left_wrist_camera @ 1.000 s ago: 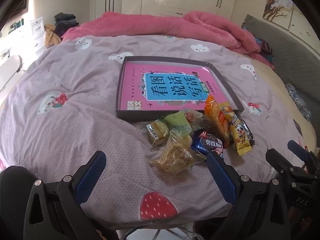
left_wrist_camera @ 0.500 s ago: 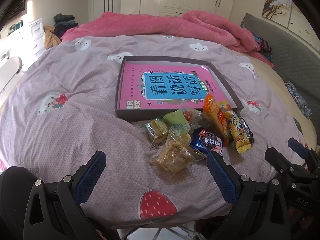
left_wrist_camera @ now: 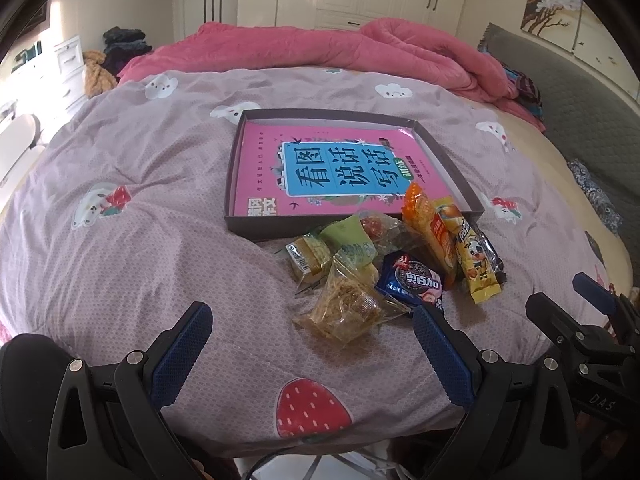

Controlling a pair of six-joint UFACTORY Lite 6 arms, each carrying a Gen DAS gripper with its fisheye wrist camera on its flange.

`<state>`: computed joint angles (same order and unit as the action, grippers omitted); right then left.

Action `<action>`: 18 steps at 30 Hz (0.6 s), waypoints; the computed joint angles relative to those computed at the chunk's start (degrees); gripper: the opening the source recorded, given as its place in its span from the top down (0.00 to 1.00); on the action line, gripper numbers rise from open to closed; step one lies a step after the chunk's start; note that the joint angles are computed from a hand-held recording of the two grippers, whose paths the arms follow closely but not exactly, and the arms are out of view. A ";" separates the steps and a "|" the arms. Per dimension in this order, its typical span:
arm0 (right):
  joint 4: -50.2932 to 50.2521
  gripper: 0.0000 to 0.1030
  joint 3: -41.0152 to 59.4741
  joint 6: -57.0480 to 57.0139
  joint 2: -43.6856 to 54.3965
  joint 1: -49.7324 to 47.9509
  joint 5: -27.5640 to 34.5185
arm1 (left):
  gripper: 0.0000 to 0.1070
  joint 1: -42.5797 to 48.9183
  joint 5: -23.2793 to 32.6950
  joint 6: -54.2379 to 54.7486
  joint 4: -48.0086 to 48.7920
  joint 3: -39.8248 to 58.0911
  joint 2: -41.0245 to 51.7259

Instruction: Organize snacks

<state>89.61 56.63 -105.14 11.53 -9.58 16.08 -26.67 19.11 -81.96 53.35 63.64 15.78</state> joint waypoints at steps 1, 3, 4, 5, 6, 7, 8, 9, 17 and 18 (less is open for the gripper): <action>-0.01 0.01 0.03 -0.05 0.06 -0.05 0.04 | 0.06 -0.03 0.04 -0.10 0.07 0.02 0.05; 0.26 0.01 -0.02 -0.25 0.02 -0.01 -0.01 | 0.06 -0.05 0.04 -0.18 0.11 -0.02 0.03; 0.30 0.01 0.02 -0.29 0.06 -0.06 0.08 | 0.06 -0.07 0.03 -0.38 0.31 -0.04 0.03; 0.26 0.01 -0.01 -0.24 0.04 0.00 0.06 | 0.06 -0.06 -0.02 -0.41 0.35 -0.07 0.03; 0.88 0.01 -0.24 -0.84 -0.09 0.05 0.00 | 0.06 -0.05 -0.04 -0.30 0.27 -0.07 0.02; 0.87 0.01 -0.21 -0.86 -0.04 0.04 0.02 | 0.06 -0.06 0.01 -0.27 0.27 -0.04 0.03; 0.78 0.01 -0.20 -0.86 -0.02 -0.02 0.12 | 0.06 -0.04 -0.02 -0.25 0.35 -0.05 0.04; 0.74 0.01 -0.26 -0.80 -0.12 -0.02 0.14 | 0.06 -0.03 -0.02 -0.23 0.33 -0.02 0.06; 0.09 0.01 -0.18 0.08 -0.23 0.06 0.10 | 0.06 -0.03 -0.04 -0.14 0.34 -0.01 0.11; 0.24 0.01 -0.21 -0.08 -0.23 0.06 0.12 | 0.06 -0.04 -0.09 -0.13 0.30 -0.04 0.07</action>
